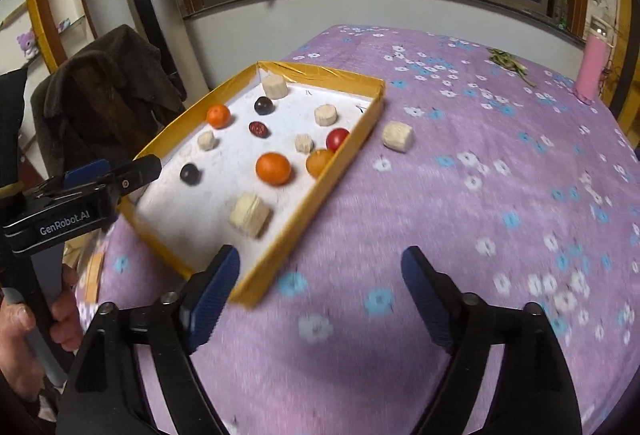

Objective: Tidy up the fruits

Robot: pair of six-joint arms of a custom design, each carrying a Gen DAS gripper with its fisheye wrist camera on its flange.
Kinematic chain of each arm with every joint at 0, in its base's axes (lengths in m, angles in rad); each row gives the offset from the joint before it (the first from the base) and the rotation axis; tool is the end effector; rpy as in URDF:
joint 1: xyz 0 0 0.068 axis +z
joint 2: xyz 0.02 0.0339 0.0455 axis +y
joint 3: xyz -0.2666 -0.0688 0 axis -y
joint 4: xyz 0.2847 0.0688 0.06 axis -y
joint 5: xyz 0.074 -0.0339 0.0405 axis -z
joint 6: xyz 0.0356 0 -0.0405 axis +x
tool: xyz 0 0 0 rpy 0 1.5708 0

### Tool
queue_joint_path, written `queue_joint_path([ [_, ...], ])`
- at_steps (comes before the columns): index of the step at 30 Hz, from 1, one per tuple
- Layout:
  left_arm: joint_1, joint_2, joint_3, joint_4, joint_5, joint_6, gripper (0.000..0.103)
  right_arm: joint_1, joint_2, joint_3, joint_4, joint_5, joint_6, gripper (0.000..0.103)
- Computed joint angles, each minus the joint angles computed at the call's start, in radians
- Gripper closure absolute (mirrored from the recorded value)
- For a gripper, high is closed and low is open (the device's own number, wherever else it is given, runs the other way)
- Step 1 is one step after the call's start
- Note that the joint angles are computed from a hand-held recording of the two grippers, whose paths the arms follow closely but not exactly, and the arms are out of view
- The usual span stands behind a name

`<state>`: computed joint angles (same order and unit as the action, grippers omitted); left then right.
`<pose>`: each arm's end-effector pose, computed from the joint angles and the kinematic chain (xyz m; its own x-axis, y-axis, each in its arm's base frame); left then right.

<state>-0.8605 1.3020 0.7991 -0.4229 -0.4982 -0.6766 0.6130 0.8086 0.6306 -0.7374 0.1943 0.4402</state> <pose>0.2026 -0.2094 0.2018 -0.7060 -0.0226 -0.7078 0.0470 0.9958 -0.0787 0.1619 0.1055 0.2286 -0.7862 -0.0418 -0.6166 -0.1473 0.9816 0.1212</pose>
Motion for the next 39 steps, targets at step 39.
queue_joint_path([
  [39,-0.120,-0.194,-0.092,-0.142,-0.158,0.043,0.000,0.609,0.114,0.103,-0.406,0.468,0.766,0.000],
])
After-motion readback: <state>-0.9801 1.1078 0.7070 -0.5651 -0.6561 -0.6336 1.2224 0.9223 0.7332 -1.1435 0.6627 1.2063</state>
